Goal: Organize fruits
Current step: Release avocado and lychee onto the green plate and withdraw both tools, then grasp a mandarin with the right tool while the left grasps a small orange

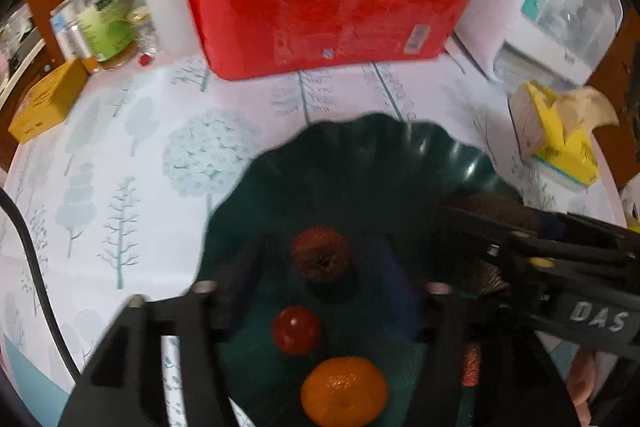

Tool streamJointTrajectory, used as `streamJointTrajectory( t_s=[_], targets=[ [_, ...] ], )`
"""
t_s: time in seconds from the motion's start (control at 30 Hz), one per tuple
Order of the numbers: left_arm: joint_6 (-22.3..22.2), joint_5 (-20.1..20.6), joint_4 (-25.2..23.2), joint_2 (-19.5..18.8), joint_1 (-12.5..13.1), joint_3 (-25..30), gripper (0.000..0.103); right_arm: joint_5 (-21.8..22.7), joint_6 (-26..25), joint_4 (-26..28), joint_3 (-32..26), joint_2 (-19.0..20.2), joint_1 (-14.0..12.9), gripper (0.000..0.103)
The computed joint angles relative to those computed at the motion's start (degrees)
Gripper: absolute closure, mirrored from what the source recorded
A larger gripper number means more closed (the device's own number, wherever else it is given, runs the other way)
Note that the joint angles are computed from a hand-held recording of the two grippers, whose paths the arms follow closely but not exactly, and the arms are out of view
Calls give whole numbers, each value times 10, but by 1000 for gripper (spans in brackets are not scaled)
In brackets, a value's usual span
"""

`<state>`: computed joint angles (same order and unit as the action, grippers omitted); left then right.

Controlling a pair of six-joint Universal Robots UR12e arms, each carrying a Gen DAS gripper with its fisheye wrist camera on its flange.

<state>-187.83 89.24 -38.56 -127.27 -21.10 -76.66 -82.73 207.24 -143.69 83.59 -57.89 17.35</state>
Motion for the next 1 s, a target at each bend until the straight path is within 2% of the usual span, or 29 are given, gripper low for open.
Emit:
streamJointTrajectory(
  t_s=[0.1,0.37,0.63,0.8,1.0],
  targets=[
    [-12,-7,14,14,4,-12,36,1,-10,-9,4,-11,2,39],
    [0,25,24,69,-1,-51,36,-49,-30,-4,17,-51,22,39],
    [7,44,54,143,-7,-112,28,-79,-26,-8,52,-108,41,39],
    [7,53,77,191,-13,-154,18,-85,-24,-26,81,-144,51,39],
    [14,58,105,233,-17,-196,18,-127,-48,-41,113,-181,75,39]
  ],
)
